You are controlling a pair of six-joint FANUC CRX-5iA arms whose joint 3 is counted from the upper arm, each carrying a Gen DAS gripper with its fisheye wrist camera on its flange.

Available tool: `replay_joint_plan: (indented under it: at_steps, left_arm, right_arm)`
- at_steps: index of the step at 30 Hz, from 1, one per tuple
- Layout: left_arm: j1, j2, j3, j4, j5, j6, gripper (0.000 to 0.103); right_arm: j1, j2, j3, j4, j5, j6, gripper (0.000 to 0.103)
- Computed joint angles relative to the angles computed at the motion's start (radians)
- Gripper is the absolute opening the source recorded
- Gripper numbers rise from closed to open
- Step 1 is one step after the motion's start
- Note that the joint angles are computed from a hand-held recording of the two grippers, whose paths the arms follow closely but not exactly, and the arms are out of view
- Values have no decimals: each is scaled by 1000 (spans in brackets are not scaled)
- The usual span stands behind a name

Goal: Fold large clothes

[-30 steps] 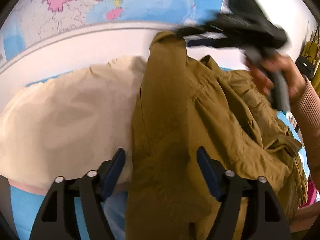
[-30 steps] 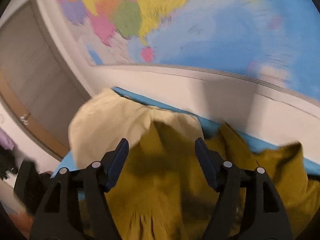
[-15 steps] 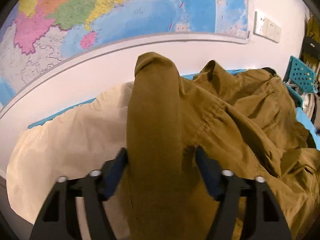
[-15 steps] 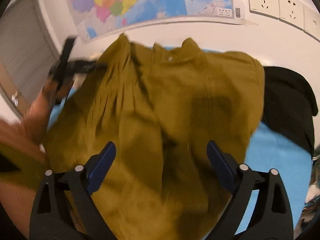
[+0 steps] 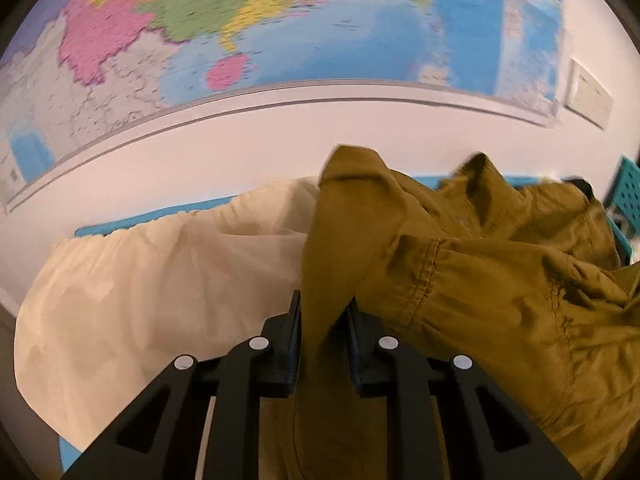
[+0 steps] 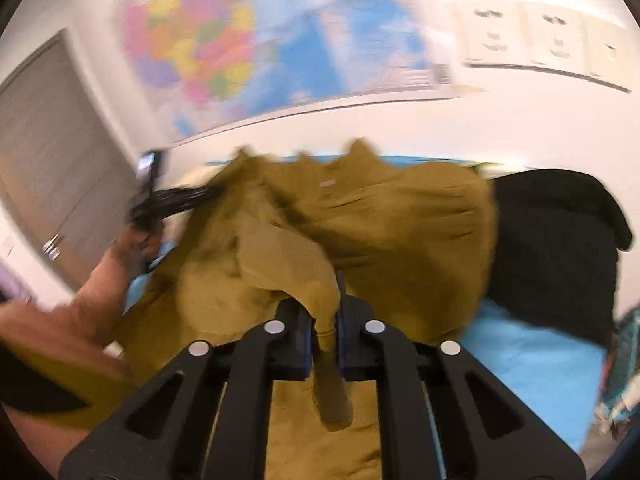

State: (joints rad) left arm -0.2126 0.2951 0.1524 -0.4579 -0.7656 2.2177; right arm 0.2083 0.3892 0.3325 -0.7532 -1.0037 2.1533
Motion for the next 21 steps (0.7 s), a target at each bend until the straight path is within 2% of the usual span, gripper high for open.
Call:
replay_joint_plan:
  at_steps: [1,2,3,4,6,7,9,11,12,13,14,15,16,17,18,19,21]
  left_arm:
    - [1,5,3,-6,-2,19,19]
    - [0,13,10,-17,-13,43,19]
    - [-3,17,14,-27,-20,59,20]
    - [-6,19,14,-34,-21,69,20]
    - [-13,15,12,-54,-23,79,25]
    - [-21,14,17,-75,-35,88,40]
    - [-52,5,27,-164,-53,131,50]
    - [-60,-3,26,-179,-28,92,62]
    - [-62,3,36,-167,-21,44,73]
    - [-74,20,61,-182,-33,15,77]
    - [-81,41,86,-188,-45,-19,77]
    - [-84,69,119,-180,-63,-64,76]
    - [-85,100,156,-174,-92,-93,62]
    - [-87,124,188,-175,-122,-106,49]
    - [-87,159,237,-185,-175,-104,19]
    - [-71,166,249,-168,-179,-93,10]
    - [-9,132,200,-63,-101,-79,6]
  right_arm:
    - [13,20,13,45,18,-50,26]
    - [28,53,32,96,35,-129,42]
    - [28,87,57,115,23,-182,53]
    - [17,115,75,98,5,-195,57]
    - [-22,133,74,-19,-22,-108,60]
    - [-30,127,52,-48,-13,-61,64]
    - [-19,77,-45,-47,99,-4,72]
    - [-44,69,-68,-109,115,72,71]
    - [-51,63,-76,-131,126,104,65]
    - [-52,53,-87,-146,134,134,60]
    - [-47,55,-77,-151,128,137,42]
    - [-48,50,-74,-154,116,145,27]
    - [-37,43,-72,-139,116,134,22]
    - [-36,39,-56,-124,76,120,14]
    - [-48,39,-35,-141,22,120,8]
    - [-63,33,-18,-168,-24,116,7]
    - [-94,24,8,-221,-98,135,7]
